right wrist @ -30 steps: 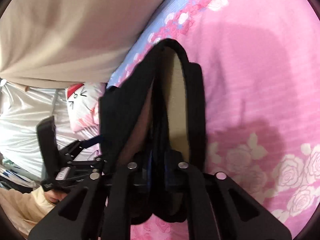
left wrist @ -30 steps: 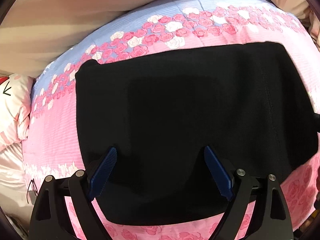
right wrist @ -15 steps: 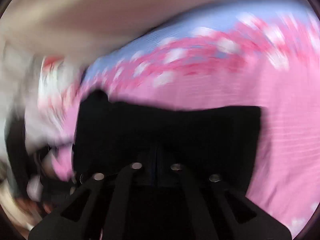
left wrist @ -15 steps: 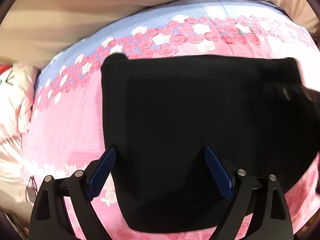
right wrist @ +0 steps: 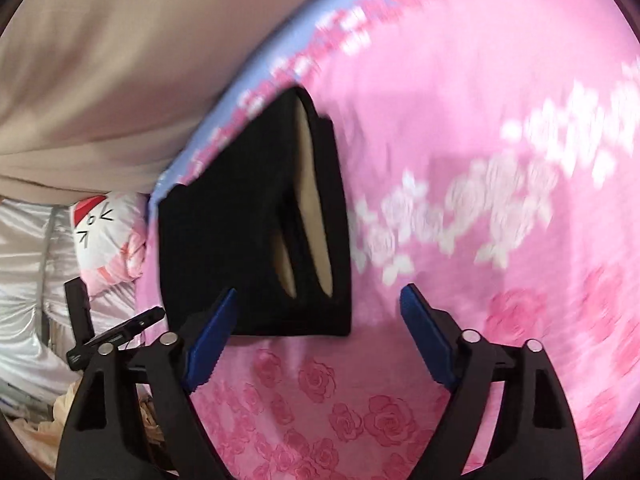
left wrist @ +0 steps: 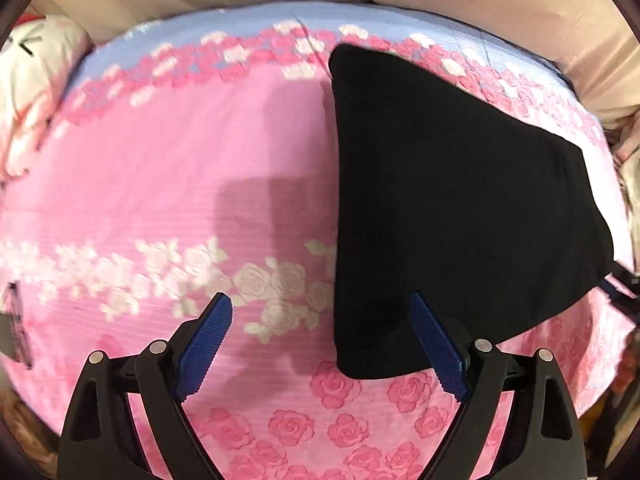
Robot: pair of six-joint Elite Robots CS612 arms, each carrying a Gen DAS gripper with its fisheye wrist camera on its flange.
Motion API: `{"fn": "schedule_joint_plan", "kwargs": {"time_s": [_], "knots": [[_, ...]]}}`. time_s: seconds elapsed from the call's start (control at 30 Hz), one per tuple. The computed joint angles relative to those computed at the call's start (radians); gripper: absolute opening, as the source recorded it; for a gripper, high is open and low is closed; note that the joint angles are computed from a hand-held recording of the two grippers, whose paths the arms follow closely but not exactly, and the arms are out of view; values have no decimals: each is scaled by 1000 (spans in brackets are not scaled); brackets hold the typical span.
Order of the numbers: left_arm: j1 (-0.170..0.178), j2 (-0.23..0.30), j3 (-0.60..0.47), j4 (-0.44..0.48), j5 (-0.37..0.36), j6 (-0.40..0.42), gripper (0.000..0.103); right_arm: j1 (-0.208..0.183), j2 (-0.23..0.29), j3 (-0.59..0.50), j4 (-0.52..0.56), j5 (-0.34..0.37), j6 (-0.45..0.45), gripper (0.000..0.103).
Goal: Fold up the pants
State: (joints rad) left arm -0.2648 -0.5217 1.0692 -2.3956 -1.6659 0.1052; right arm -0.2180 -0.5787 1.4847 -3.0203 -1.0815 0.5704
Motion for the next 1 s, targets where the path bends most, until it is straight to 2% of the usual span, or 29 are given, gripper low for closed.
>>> {"fn": "schedule_joint_plan", "kwargs": {"time_s": [0.07, 0.17, 0.23, 0.3, 0.33, 0.37, 0.4, 0.43, 0.47, 0.5, 0.57, 0.6, 0.7, 0.77, 0.8, 0.87, 0.9, 0.93, 0.97, 1.0], "knots": [[-1, 11, -9, 5, -17, 4, 88, 8, 19, -11, -21, 11, 48, 74], [1, 36, -39, 39, -64, 2, 88, 19, 31, -20, -60, -13, 106, 74], [8, 54, -67, 68, -101, -10, 88, 19, 40, -31, -76, 6, 154, 74], [14, 72, -94, 94, -149, -26, 89, 29, 44, -51, -54, -15, 164, 74], [17, 79, -106, 108, -170, -33, 90, 38, 38, -61, -9, -52, 125, 70], [16, 81, -107, 102, -168, -38, 90, 45, 33, -69, 26, -78, 114, 59], [14, 82, -106, 98, -162, -21, 87, 45, 31, -73, 46, -76, 124, 54], [9, 81, -105, 98, -154, 23, 81, 41, 33, -73, 31, -41, 158, 36], [9, 81, -109, 108, -181, 49, 54, 43, 26, -74, 44, -48, 163, 33], [13, 83, -124, 145, -229, 68, 42, 46, 16, -75, 60, -54, 158, 32], [17, 69, -133, 187, -251, 76, 22, 40, -13, -52, 12, -9, 175, 30], [21, 60, -130, 190, -268, 88, 21, 38, -39, -33, 1, 17, 168, 29], [46, -5, -75, 218, -366, 147, 18, 38, -112, 32, 46, 27, 89, 29], [58, -52, -17, 242, -406, 199, 20, 39, -131, 73, 66, 32, 50, 30], [59, -65, 5, 257, -400, 218, 21, 43, -130, 99, 106, 18, 18, 32], [49, -68, 40, 300, -329, 253, 29, 47, -105, 125, 158, -11, -6, 41], [37, -61, 61, 306, -251, 246, 30, 42, -91, 158, 121, -19, 33, 44], [32, -57, 82, 292, -203, 233, 30, 29, -103, 196, 42, -6, 114, 45], [34, -59, 91, 280, -196, 218, 30, 25, -117, 230, -21, -27, 188, 49], [43, -67, 99, 265, -229, 197, 30, 27, -146, 256, -61, -76, 220, 49]]}}
